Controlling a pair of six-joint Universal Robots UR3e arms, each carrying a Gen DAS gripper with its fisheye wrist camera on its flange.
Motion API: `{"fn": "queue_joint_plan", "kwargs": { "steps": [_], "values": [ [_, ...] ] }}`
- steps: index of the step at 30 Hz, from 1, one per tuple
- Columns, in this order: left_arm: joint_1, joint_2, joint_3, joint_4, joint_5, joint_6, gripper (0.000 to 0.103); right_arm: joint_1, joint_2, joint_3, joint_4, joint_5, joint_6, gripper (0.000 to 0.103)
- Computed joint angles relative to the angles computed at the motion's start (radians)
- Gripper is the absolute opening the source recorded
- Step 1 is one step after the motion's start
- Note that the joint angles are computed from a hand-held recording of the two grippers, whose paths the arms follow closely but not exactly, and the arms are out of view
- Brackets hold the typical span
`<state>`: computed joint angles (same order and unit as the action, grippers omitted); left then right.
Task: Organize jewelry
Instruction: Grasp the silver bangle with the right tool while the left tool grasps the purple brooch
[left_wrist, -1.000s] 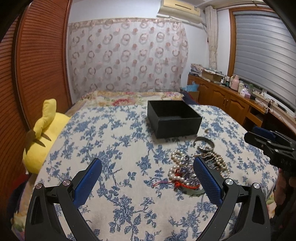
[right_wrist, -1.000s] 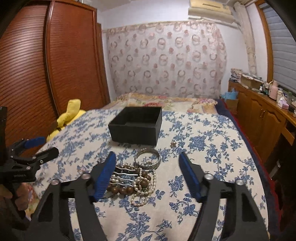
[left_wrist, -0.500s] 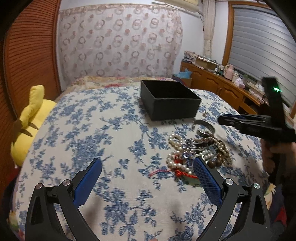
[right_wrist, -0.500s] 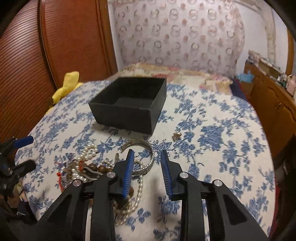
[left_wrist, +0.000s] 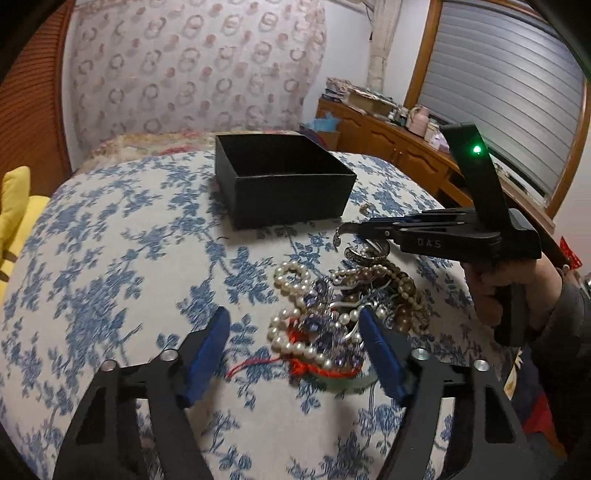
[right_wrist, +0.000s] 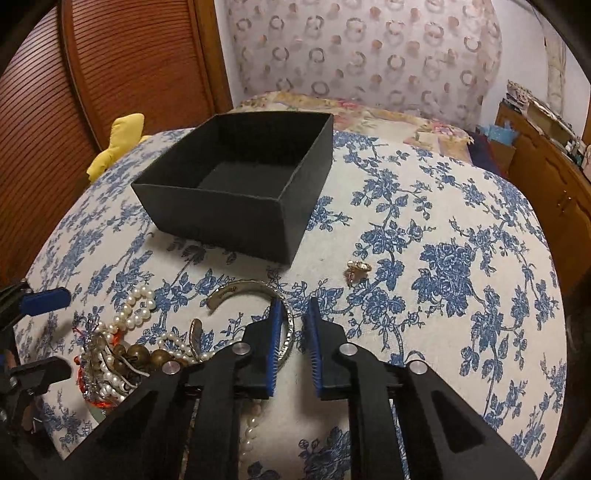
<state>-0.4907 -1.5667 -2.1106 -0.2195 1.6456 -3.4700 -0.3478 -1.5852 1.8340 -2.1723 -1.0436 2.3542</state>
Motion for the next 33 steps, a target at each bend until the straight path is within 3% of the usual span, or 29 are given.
{"fn": "queue_joint_plan", "kwargs": {
  "steps": [2,5,12,15,33],
  "values": [
    [0.024,-0.018,0.02,-0.004,-0.045,0.015,0.056,0.002,0.002,-0.004,0.0,-0.005,-0.009,0.007],
    [0.048,-0.039,0.046,-0.016,-0.09,0.022,0.043,-0.001,0.001,0.001,-0.014,-0.007,-0.024,0.007],
    [0.102,-0.064,0.063,-0.027,-0.18,0.047,0.031,-0.047,-0.048,0.037,-0.005,0.03,-0.053,0.006],
    [0.112,-0.061,0.061,-0.031,-0.202,0.067,0.018,-0.06,-0.071,0.048,0.003,0.042,-0.067,0.006],
    [0.148,0.037,0.088,-0.073,-0.135,0.091,0.017,-0.12,-0.198,0.083,0.041,0.132,-0.118,0.006]
  ]
}}
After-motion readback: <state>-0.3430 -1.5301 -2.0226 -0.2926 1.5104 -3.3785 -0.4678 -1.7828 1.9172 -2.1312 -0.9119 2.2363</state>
